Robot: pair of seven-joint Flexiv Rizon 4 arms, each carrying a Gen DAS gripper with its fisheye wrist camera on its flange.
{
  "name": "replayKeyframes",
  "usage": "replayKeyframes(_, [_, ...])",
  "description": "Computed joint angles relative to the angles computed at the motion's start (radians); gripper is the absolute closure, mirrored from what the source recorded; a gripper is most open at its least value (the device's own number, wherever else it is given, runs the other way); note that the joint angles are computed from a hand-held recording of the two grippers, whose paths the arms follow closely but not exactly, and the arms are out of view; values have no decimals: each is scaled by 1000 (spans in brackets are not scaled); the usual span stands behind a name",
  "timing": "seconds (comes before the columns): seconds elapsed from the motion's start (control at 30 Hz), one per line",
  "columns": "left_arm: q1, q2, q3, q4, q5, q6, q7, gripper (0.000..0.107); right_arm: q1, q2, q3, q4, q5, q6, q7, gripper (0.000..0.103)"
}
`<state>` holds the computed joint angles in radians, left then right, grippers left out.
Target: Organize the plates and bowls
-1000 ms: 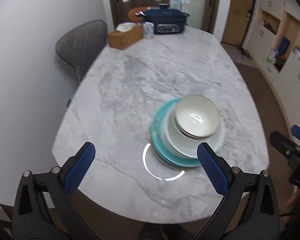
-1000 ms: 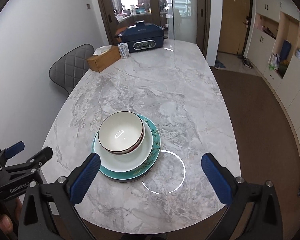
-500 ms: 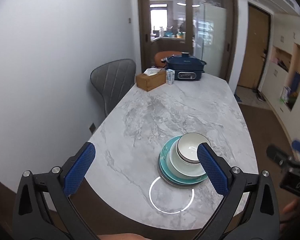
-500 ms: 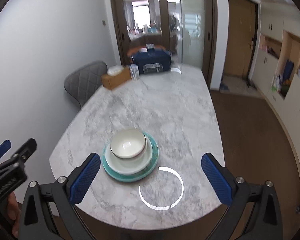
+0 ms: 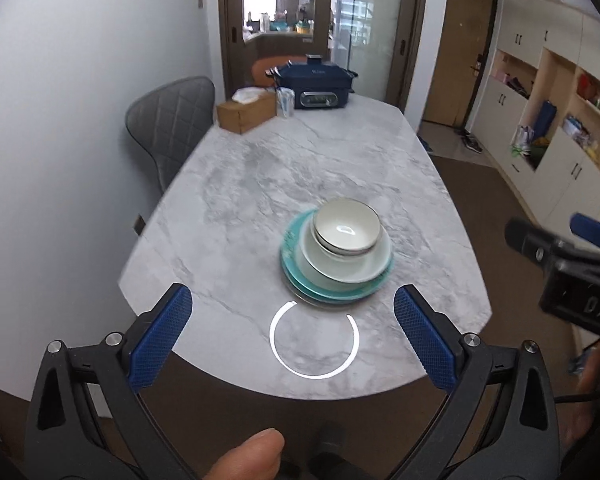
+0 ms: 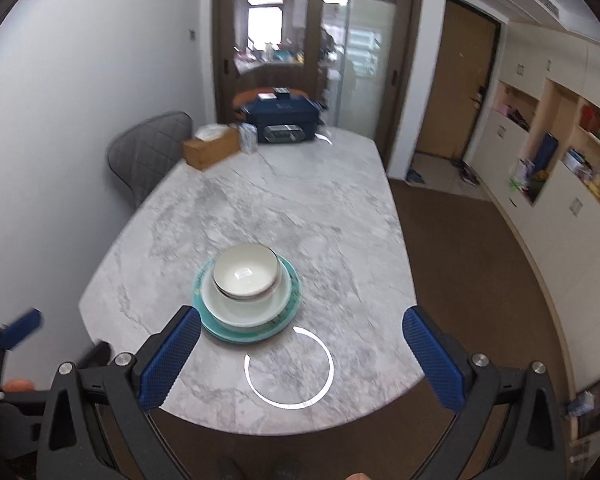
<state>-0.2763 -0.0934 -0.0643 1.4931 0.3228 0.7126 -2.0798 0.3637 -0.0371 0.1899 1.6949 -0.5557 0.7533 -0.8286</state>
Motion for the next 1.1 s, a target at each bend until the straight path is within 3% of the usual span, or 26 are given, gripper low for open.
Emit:
replayKeyframes(0.07, [6,-1,7,-24,26,-40,-11,5,7,3,6,-5,4,-40,6,0])
replayKeyframes(0.2, [33,-2,15,-42,-41,-79,16,4,-9,29,9,19,111,75,5,0])
replayKeyframes(0.37, [51,-2,14,-67,-82,-90,58,4,-1,31,15,9,40,42,37,0])
replayKeyframes(1.1, [49,-17,11,-111,-145,-95,122,4,26,45,32,-26,32,-69,62,0])
